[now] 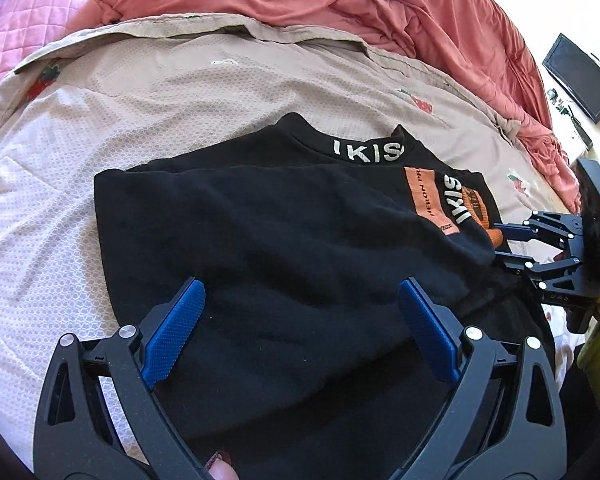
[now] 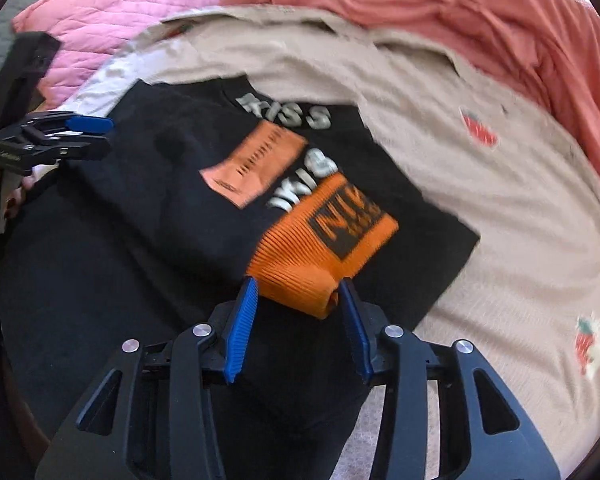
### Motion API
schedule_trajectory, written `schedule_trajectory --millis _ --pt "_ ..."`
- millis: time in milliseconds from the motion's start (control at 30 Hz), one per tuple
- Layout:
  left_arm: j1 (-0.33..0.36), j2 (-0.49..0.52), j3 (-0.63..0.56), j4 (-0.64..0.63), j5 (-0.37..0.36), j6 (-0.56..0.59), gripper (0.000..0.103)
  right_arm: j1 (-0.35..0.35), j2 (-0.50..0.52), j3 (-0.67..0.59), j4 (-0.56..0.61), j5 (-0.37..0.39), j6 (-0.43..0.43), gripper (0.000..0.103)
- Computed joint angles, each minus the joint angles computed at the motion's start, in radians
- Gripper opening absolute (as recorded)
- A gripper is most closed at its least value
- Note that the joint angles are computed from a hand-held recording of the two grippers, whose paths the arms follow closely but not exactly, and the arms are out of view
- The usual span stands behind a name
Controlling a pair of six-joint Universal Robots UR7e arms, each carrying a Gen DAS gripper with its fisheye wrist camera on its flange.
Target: Fold small clothes
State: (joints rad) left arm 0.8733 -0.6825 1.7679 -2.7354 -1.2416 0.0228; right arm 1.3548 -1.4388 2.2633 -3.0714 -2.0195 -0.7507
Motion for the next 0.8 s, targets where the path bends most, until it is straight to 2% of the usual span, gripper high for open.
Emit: schedule_trajectory --millis 133,300,433,467,500,533,633,700,800 --pt "-0.004 0.002 0.002 -0.001 0.012 0.008 0.090 -0.022 -0.025 0.024 -0.013 0.059 0.030 0.040" --pt "-0.002 0.001 0.000 -0.002 0.004 -0.001 0.091 -0.008 -0.012 0.033 -0.024 0.025 0.015 0.043" --pt "-0.002 0.002 -0.001 0.005 0.013 -0.001 0.090 -0.021 -0.024 0.040 -0.041 0.068 0.029 0.040" --pt "-0.003 0.002 0.000 0.005 0.015 0.001 0.091 -0.023 -0.028 0.041 -0.038 0.079 0.031 0.038" --pt "-0.004 0.002 0.000 0.006 0.018 0.003 0.091 -0.022 -0.031 0.039 -0.031 0.079 0.034 0.024" --pt "-0.005 0.003 0.001 0.004 0.019 0.002 0.090 -0.018 -0.031 0.035 -0.027 0.067 0.041 0.014" --pt "-0.004 0.003 0.000 0.007 0.020 0.000 0.090 -0.020 -0.063 0.030 0.011 0.077 0.077 0.002" --pt "-0.005 0.003 0.000 0.009 0.025 -0.001 0.090 -0.014 -0.090 0.030 0.039 0.078 0.097 0.002" --pt "-0.006 0.007 -0.004 0.018 0.038 0.000 0.090 0.001 -0.098 0.029 0.049 0.031 0.106 0.002"
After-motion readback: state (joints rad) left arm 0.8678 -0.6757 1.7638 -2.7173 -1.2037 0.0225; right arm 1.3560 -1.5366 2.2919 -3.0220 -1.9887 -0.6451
